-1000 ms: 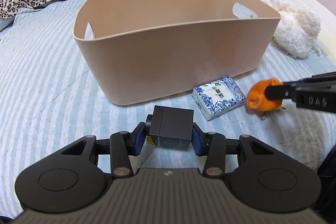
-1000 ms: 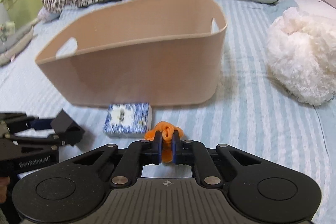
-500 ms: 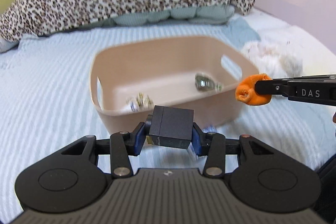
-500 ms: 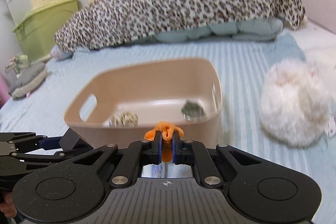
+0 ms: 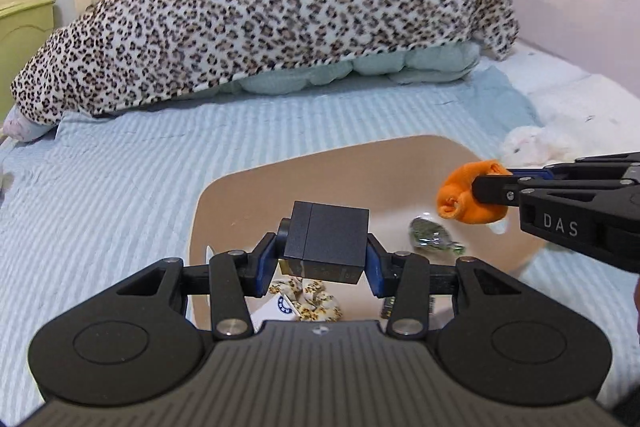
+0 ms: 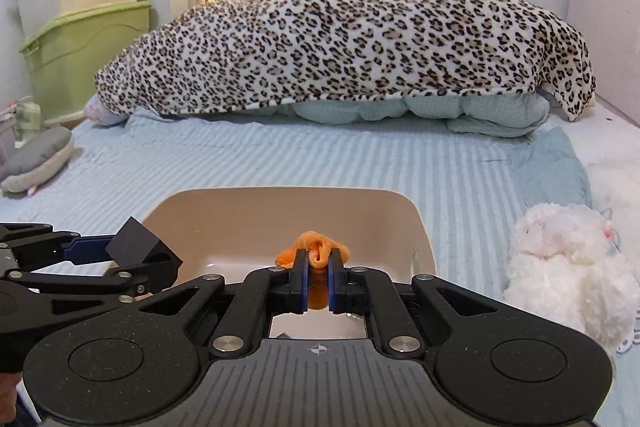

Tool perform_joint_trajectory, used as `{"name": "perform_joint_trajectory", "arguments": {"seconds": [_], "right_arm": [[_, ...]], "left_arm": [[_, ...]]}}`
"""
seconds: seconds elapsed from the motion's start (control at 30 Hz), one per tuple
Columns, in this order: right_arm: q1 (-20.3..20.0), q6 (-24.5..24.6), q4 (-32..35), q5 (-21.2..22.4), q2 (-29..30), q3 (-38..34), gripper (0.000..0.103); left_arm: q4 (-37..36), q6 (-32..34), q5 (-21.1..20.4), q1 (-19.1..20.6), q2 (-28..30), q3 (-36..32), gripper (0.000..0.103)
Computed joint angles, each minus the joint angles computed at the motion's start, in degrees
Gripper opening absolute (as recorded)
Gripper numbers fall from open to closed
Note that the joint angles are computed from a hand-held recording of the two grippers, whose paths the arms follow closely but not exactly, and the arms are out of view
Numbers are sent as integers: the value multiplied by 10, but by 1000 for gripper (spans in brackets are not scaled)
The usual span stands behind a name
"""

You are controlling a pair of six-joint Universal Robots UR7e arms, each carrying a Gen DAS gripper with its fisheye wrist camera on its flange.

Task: Organize objects
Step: 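Lift both items over the basket and open both tools to drop them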

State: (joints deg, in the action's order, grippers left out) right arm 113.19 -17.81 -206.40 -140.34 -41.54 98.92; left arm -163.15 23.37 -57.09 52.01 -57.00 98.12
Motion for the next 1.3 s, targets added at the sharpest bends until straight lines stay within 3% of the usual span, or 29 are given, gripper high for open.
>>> {"name": "perform_joint_trajectory", "arguments": {"seconds": [0.23, 0.5, 0.6, 0.67, 0.73, 0.83, 0.9, 1.07, 1.2, 1.3], "right_arm": [[-21, 10, 44, -15, 28, -39, 8], [-37, 49, 115, -31, 34, -44, 9], [-36, 56, 112, -28, 30, -34, 26], [-33, 59, 94, -21, 22, -22, 33], [-27, 58, 75, -20, 14, -10, 42], [-14, 47, 47, -28, 3, 1, 64], [-2, 40, 25, -39, -4, 14, 68], [24, 64, 16, -70, -26, 54, 91], [37, 99, 27, -98, -34, 88, 94], [37, 154, 56, -106, -46, 117, 94]], "left_arm": [[-15, -5, 43, 11, 58, -32, 47], [30, -35, 80, 24, 88, -56, 47], [44, -45, 69, 25, 81, -56, 47], [25, -37, 71, 20, 75, -49, 54], [13, -36, 77, 13, 69, -44, 74], [9, -46, 71, 4, 50, -32, 74], [18, -57, 74, -1, 35, -23, 75], [20, -80, 78, -13, -9, 20, 82], [36, -89, 74, -18, -44, 53, 83], [34, -89, 78, -22, -64, 80, 84]]}}
